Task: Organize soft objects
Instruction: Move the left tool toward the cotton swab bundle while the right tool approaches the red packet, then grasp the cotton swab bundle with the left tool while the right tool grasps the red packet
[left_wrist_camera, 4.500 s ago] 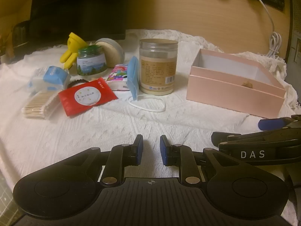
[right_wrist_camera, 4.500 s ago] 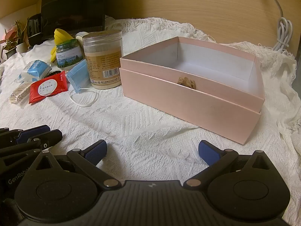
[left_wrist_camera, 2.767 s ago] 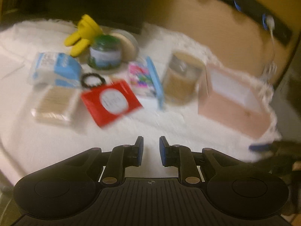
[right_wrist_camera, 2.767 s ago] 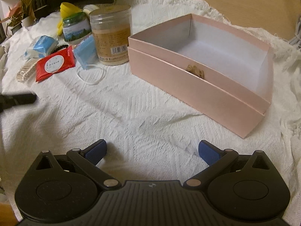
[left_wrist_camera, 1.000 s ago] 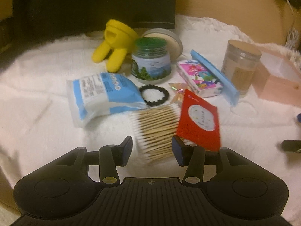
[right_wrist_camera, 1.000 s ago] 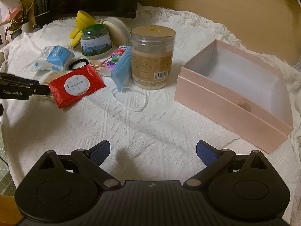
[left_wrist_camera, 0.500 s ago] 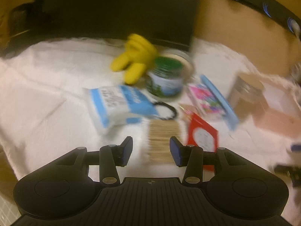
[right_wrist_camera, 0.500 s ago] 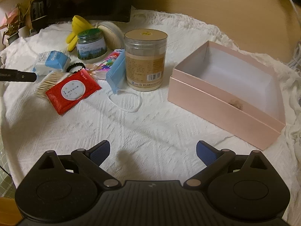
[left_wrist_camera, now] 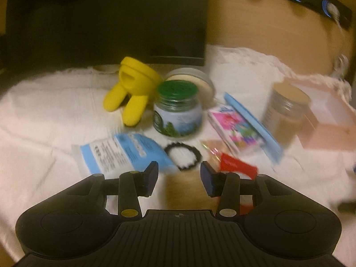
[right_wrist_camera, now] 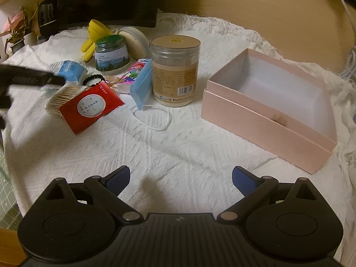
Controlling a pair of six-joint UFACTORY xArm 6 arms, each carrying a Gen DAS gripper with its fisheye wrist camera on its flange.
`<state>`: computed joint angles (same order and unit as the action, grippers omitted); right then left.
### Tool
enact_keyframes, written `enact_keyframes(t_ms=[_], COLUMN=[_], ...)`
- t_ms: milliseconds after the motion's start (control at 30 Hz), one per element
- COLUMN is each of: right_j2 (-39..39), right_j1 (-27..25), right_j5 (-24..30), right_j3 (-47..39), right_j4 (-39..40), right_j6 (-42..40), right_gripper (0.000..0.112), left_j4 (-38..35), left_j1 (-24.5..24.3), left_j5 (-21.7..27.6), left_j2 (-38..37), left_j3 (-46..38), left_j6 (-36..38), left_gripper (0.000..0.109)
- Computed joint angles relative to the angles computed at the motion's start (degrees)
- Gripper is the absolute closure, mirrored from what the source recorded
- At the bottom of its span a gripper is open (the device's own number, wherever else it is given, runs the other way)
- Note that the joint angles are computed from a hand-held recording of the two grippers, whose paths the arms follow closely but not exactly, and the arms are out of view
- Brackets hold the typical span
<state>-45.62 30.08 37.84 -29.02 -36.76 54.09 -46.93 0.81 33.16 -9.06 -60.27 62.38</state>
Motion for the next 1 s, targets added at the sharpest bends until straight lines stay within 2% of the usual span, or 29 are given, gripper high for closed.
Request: enact_keyframes(t_ms=[100,167,267,400,500,600,700,767,800,867,933,1000], right_j2=[0.70,2.00,4.18,8.27,13.51,20.98,28.84,33.79,35.61,38.42,37.02,35.12], right_j1=[1.50,2.41,3.16,3.40,2.79,1.73,0.90,0.69,0.89,1.99,2.91,5.40], right_j5=[1.42,2.33,2.64,-0.64,-6.65,-12.92,-16.04,-17.17,-16.62,-11.83,-9.37,-0.95], right_j3=[-0.86,-2.00,-3.78,-6.50,-9.95,-15.33,-21.77,-25.70,-27.33,-30.83,-30.12,-30.41], right_j4=[-1.16,-1.64,-1.57,0.19,2.60,7.54,8.61,11.06,12.11,11.16,3.97,-4.49], right_j6=[0.90,1.10,1.15,-1.01,-3.66,-4.15,0.58,0.50,-0.79,-3.11,0.28,2.84], right_gripper=[0.013,0.013,0.013,0.013,0.013,0.014,0.014,0.016,0.022,0.025,0.025,0.025], left_j4=[-1.83,-3.80,-5.17,-7.20,-6.39,-3.60,-1.56,-0.67,-0.20,-0.12,-0.26,-0.93], left_j1=[1.80,4.39,9.74,14.94,17.75,18.86,18.14,17.86,17.78,17.56,16.48,15.30], left_j5=[5.28,11.97,24.72,34.04,39.37,38.62,32.06,29.73,30.00,29.95,28.54,28.44], left_j2=[6.04,8.48,10.32,7.99,5.19,1.29,-3.46,-4.52,-3.91,-2.22,-0.29,2.02], left_j3=[-6.00,-9.28,-12.53,-10.12,-7.37,-3.66,0.98,2.10,1.51,0.18,-1.14,-2.90], left_j6=[-1.49,-3.30,-7.46,-4.77,-3.49,-0.56,5.51,9.00,9.31,8.49,6.29,4.52], left_gripper=[0.064,0.071,0.071,0.071,0.071,0.071,0.071,0.071,0.071,0.071,0.071,0.071])
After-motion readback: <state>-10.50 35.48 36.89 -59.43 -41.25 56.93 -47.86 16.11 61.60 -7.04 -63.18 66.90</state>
